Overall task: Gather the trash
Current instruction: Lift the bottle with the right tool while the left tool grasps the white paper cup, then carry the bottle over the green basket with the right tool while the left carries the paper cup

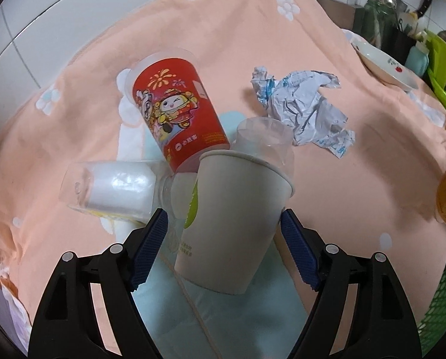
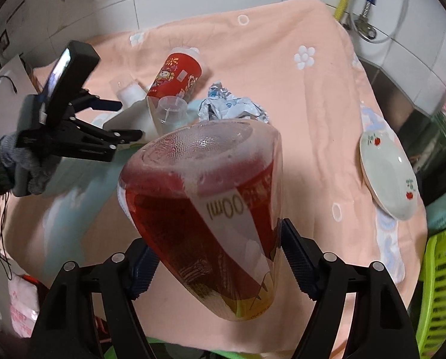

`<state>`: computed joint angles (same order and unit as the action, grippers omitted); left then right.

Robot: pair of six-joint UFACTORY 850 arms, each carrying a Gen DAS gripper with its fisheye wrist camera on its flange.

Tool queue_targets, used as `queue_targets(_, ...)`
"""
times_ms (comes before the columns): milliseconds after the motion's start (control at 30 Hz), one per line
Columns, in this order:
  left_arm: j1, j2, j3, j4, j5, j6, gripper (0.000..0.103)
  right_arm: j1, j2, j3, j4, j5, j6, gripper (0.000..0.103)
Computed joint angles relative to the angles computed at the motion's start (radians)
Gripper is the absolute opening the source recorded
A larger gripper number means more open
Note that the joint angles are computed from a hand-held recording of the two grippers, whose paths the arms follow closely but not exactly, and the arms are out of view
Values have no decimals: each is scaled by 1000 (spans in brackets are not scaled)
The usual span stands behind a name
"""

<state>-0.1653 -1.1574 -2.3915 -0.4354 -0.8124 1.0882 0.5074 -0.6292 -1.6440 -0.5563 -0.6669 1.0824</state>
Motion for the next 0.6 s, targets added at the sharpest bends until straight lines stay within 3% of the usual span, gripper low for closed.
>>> queue_targets(167, -11, -14, -14, 22, -10, 3, 71, 15, 28, 38, -29, 15, 74, 73)
queue_targets(333, -11, 14, 43, 3, 31, 31, 69, 33, 58, 77, -61, 27, 148, 73)
queue_targets(600, 4, 117, 216, -85, 100, 87, 67, 55, 103, 143, -114, 53, 245, 72)
